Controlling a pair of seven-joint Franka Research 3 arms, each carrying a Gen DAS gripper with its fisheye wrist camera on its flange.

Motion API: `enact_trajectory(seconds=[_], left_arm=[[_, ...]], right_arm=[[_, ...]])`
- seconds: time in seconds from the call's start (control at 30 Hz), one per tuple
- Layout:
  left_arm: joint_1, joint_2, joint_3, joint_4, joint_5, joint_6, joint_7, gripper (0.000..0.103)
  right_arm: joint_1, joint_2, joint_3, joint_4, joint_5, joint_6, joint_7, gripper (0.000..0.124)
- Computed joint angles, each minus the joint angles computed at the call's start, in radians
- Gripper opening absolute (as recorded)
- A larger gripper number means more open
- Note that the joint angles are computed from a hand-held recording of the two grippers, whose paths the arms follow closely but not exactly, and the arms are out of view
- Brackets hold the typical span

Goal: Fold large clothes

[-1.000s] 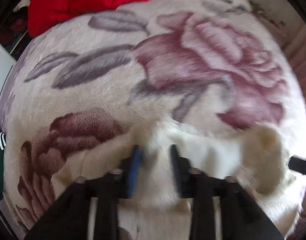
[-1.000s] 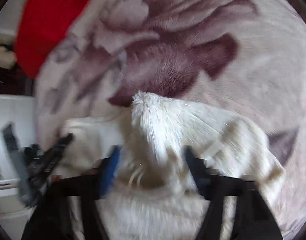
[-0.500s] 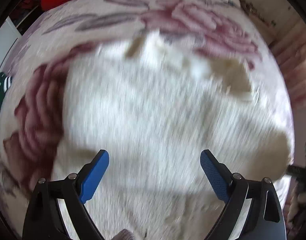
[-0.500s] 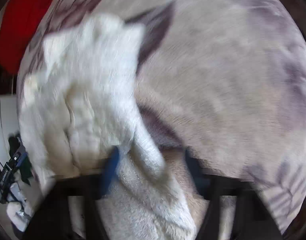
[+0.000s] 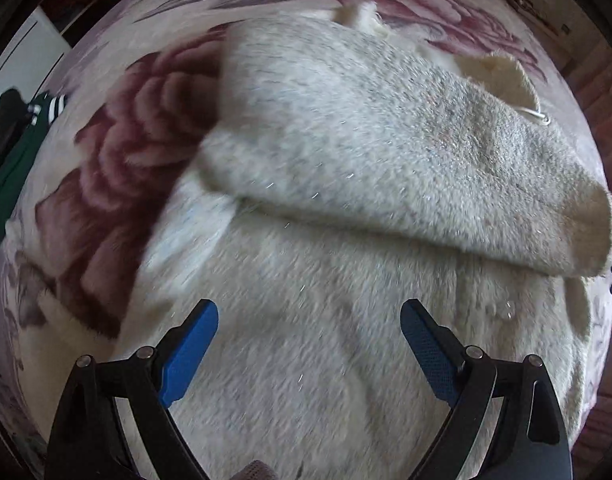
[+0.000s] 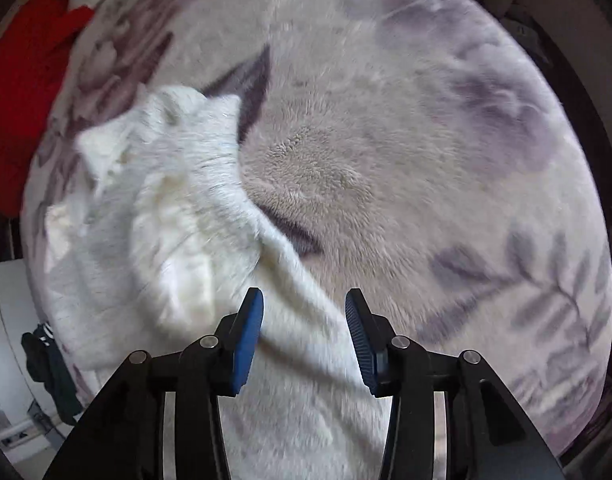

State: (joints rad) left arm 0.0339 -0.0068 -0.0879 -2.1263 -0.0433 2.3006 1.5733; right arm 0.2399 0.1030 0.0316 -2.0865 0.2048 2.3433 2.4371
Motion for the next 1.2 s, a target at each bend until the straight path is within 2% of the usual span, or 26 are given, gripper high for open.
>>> enact_trajectory(seconds=[0.1, 0.17, 0.2, 0.27, 0.37, 0.4, 0.43, 0.47, 0.5, 0.53, 0.6, 0.7, 0.77, 0.8, 0.87, 0.9, 0.93, 1.0, 1.03, 1.1, 1.2], left_arm=[[0.01, -0.045, 0.013, -0.036, -0.039, -0.013, 0.033, 0.093], [0.012, -0.069, 0.019, -0.056, -0.053, -0.02, 0.041, 0.093], [0.012, -0.091, 0.02, -0.077, -0.05, -0.017, 0.032, 0.093], [0.007, -0.127, 0.02, -0.115, -0.042, -0.009, 0.013, 0.093], [-0.004, -0.17, 0.014, -0.167, -0.008, 0.008, -0.037, 0.093], [-0.008, -0.19, 0.01, -0.189, 0.01, 0.019, -0.06, 0.093], [-0.011, -0.208, 0.005, -0.206, 0.032, 0.026, -0.087, 0.093], [-0.015, -0.229, 0.001, -0.224, 0.051, 0.034, -0.118, 0.093], [-0.018, -0.26, -0.008, -0.25, 0.074, 0.043, -0.166, 0.093], [-0.022, -0.276, -0.01, -0.262, 0.089, 0.043, -0.195, 0.093], [-0.03, -0.324, -0.027, -0.293, 0.117, 0.027, -0.298, 0.093], [-0.052, -0.364, -0.043, -0.326, 0.137, 0.014, -0.415, 0.093], [-0.072, -0.376, -0.058, -0.34, 0.156, 0.0, -0.481, 0.093], [-0.084, -0.384, -0.07, -0.352, 0.165, -0.003, -0.52, 0.093], [-0.106, -0.377, -0.079, -0.347, 0.184, -0.011, -0.562, 0.093], [-0.121, -0.378, -0.085, -0.349, 0.19, -0.015, -0.578, 0.093], [-0.137, -0.379, -0.092, -0.35, 0.195, -0.022, -0.589, 0.093], [-0.177, -0.38, -0.091, -0.352, 0.177, -0.03, -0.586, 0.093], [-0.2, -0.38, -0.088, -0.353, 0.155, -0.03, -0.575, 0.093], [-0.261, -0.378, -0.08, -0.362, 0.081, -0.013, -0.526, 0.093], [-0.353, -0.354, -0.084, -0.361, -0.036, 0.004, -0.44, 0.093]], right_arm=[[0.022, -0.097, 0.021, -0.066, 0.005, 0.04, 0.027, 0.064], [0.031, -0.116, 0.035, -0.091, 0.077, 0.094, -0.024, 0.068], [0.033, -0.111, 0.037, -0.087, 0.08, 0.095, -0.033, 0.068], [0.029, -0.031, 0.033, -0.008, 0.068, 0.111, -0.062, 0.068], [0.001, 0.108, 0.029, 0.121, 0.164, 0.098, -0.186, 0.068], [-0.016, 0.169, 0.04, 0.173, 0.227, 0.086, -0.254, 0.066], [-0.022, 0.204, 0.04, 0.21, 0.241, 0.07, -0.285, 0.055], [-0.016, 0.239, 0.036, 0.249, 0.222, 0.058, -0.302, 0.007], [0.0, 0.265, 0.025, 0.296, 0.17, 0.03, -0.305, 0.009], [0.019, 0.271, 0.012, 0.319, 0.123, 0.037, -0.301, 0.009], [0.045, 0.242, 0.002, 0.316, 0.054, 0.112, -0.332, 0.009], [0.043, 0.21, -0.002, 0.306, 0.027, 0.178, -0.373, 0.009], [0.026, 0.247, -0.006, 0.332, 0.032, 0.15, -0.396, 0.009], [0.003, 0.275, 0.007, 0.347, 0.064, 0.124, -0.442, 0.01], [-0.061, 0.331, 0.044, 0.398, 0.174, -0.001, -0.547, 0.02], [-0.095, 0.332, 0.063, 0.392, 0.219, -0.055, -0.578, 0.042], [-0.093, 0.305, 0.05, 0.356, 0.251, -0.054, -0.603, 0.062], [-0.112, 0.194, 0.046, 0.216, 0.318, -0.001, -0.682, 0.068], [-0.117, 0.156, 0.039, 0.175, 0.338, -0.008, -0.706, 0.068], [-0.14, 0.048, 0.02, 0.053, 0.403, -0.049, -0.769, 0.068], [-0.154, -0.073, -0.022, -0.081, 0.424, -0.13, -0.81, 0.068]])
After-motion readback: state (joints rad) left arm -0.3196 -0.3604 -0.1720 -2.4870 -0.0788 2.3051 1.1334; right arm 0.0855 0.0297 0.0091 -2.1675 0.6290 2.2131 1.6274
